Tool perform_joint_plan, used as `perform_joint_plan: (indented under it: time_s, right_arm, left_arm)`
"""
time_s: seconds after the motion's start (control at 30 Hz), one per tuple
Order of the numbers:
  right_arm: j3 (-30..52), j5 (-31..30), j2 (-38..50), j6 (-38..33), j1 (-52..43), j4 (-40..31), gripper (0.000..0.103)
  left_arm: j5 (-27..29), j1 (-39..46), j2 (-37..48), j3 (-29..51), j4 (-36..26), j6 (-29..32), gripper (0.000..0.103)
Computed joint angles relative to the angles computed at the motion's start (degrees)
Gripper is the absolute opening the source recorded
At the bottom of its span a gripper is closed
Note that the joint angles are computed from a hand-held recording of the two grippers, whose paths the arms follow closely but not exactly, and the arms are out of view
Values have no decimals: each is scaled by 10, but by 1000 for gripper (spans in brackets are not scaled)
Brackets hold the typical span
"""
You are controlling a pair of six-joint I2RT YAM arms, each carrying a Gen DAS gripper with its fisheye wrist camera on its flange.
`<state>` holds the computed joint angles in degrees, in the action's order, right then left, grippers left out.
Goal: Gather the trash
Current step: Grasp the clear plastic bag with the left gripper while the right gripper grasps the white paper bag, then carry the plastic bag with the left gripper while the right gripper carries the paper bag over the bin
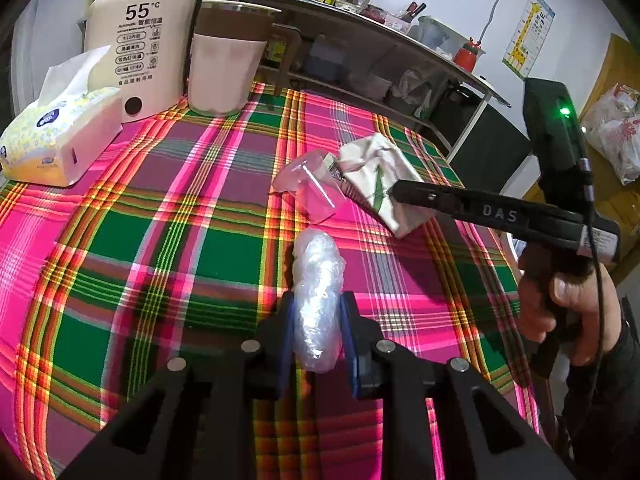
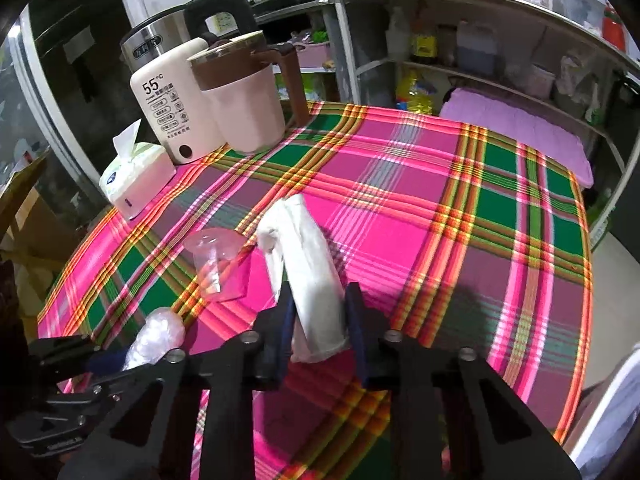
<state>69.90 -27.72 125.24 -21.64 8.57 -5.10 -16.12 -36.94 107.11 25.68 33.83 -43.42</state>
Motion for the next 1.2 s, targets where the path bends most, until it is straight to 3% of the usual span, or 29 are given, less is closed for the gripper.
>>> perform_joint_plan:
  time_s: [0.27,0.7,1.2]
  right_arm:
    - [-77,-39,-66,23,-38,28,19]
    - [-244,-84,-190,-15,-136,55,19]
    - [-351,-152,-325,-106,-275,-16,19]
  left_arm:
    - [-44,-33,-12,3,-24,-12,23]
    - [-110,-127,-53,25,-104,-50,23]
    - [-166,-229,-80,79,-196,-82,23]
